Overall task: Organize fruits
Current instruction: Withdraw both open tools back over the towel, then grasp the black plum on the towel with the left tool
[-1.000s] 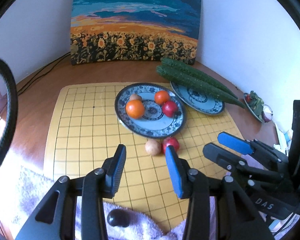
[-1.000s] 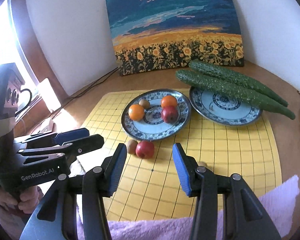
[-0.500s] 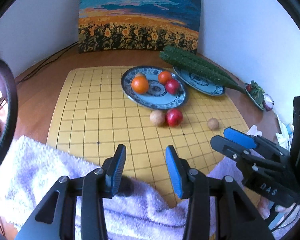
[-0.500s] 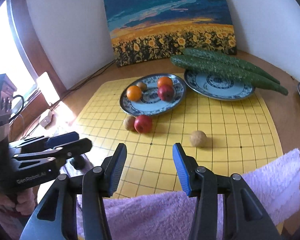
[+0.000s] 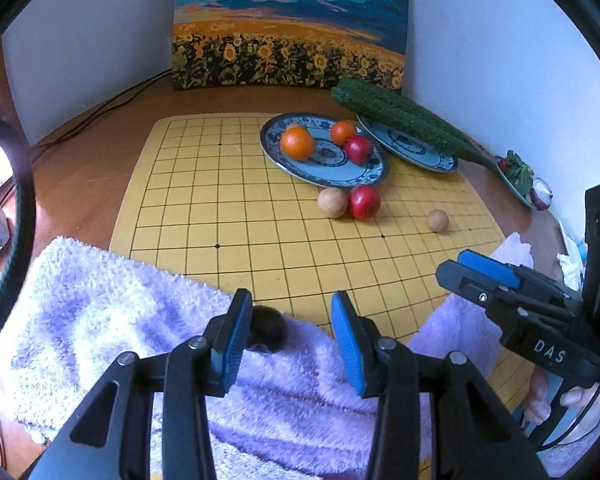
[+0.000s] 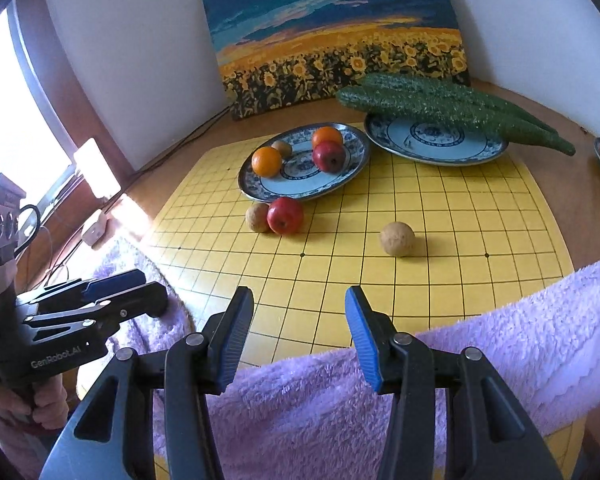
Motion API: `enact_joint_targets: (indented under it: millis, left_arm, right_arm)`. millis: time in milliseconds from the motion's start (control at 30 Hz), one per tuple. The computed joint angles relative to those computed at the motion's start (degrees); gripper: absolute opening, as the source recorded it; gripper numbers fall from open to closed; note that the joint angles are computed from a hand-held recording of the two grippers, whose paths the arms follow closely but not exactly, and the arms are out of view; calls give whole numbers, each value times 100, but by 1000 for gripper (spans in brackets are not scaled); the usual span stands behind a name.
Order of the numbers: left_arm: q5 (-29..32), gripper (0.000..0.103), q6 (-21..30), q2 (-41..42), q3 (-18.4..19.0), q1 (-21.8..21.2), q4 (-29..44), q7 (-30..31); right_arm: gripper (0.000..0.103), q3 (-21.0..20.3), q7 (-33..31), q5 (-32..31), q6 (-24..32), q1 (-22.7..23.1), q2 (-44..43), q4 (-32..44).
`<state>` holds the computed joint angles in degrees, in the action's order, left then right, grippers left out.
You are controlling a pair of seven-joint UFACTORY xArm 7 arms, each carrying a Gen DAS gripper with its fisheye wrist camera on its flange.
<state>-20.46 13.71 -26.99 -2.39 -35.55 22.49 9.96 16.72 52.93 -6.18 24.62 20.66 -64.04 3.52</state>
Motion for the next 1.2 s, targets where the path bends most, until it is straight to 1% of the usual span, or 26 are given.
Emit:
enact_joint_targets:
  millis: [200, 533, 600, 700, 800, 867, 1000, 1100, 1200]
  left_arm:
    - [286, 43, -153, -76, -181, 227, -159, -216]
    - [459, 43, -273, -42, 43, 274, -303, -323]
    - [430, 43, -289, -23, 118, 248, -323, -294]
    - [273, 43, -259, 21, 304, 87, -329, -158]
    - [172, 38, -340, 55, 337, 45, -352, -73]
    - [38, 34, -385, 68, 472, -94, -352, 60]
    - [-185, 33, -496, 130, 628, -268, -339, 258]
    - [-279, 32, -542, 200, 668, -314, -293, 380]
    - [-372, 29, -578, 188, 685, -357, -301, 441]
  right_arm:
    - [49, 3, 34, 16, 8, 47, 39, -29]
    - [49, -23, 33, 7, -33, 48, 133, -32]
    - [49, -26, 29, 8, -51, 47, 164, -35]
    - [49, -42, 7, 9, -105, 39, 247, -30]
    - [49, -45, -9, 13, -131, 35, 306, -8]
    - [49, -32, -4, 13, -159, 25, 366, 18]
    - [49, -49, -41, 13, -212, 8, 455, 43]
    - [49, -41, -43, 21, -248, 1, 528, 64]
    - [49, -27, -45, 19, -284, -20, 616, 104]
